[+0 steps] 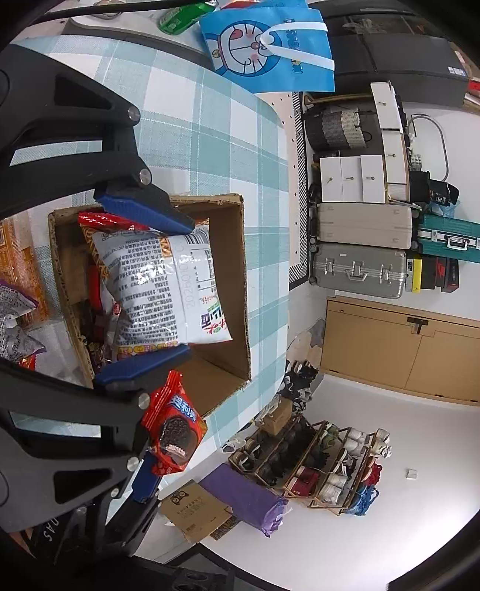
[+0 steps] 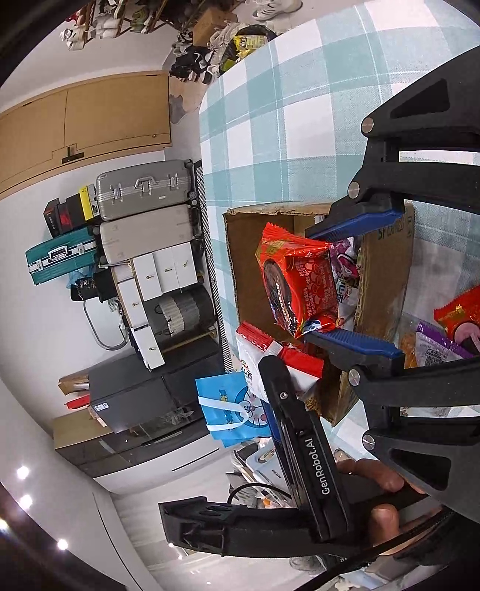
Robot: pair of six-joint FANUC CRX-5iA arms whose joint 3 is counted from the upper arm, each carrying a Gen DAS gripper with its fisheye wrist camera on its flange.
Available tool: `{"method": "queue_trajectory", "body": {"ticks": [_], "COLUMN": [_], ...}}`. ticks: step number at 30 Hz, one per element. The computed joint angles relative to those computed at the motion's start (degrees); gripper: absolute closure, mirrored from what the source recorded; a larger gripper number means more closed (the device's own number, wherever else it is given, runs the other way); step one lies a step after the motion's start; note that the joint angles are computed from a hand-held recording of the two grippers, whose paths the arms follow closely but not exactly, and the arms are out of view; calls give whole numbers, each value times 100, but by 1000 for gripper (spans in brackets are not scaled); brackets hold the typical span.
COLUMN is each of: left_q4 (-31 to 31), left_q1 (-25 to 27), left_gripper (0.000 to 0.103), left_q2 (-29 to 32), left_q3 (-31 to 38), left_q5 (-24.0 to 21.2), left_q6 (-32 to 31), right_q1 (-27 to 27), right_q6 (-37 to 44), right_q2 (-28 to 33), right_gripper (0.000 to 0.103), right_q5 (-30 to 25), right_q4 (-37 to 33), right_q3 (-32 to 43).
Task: Organize snacks
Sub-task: 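Open both tools to drop the bags into the box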
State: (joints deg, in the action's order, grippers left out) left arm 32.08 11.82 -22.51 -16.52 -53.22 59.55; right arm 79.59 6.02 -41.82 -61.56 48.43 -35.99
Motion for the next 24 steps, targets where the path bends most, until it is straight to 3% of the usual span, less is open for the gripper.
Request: {"method": "queue_trajectory", "body": {"ticks": [12,20,21,24], "left_q4": [-390,-170,-77,211], "left_q1": [-239,-160,-106,54], "left_gripper": [44,43,43,35], "left_q2": [252,292,289,245], "left_q3": [85,-1,-25,-87], "left_q5": [142,67,33,-149], "left_q6": [180,-40,-120,-295], "right_q1": [-94,-160,-125,74], "right_q6": [219,240,269,166], "right_q2": [188,131,125,37], "right_gripper": [56,56,54,38], "right_q5": [-13,204,169,-14], "right_q4": [-11,-133,-162,-49], "right_q3": [55,44,64,27]}}
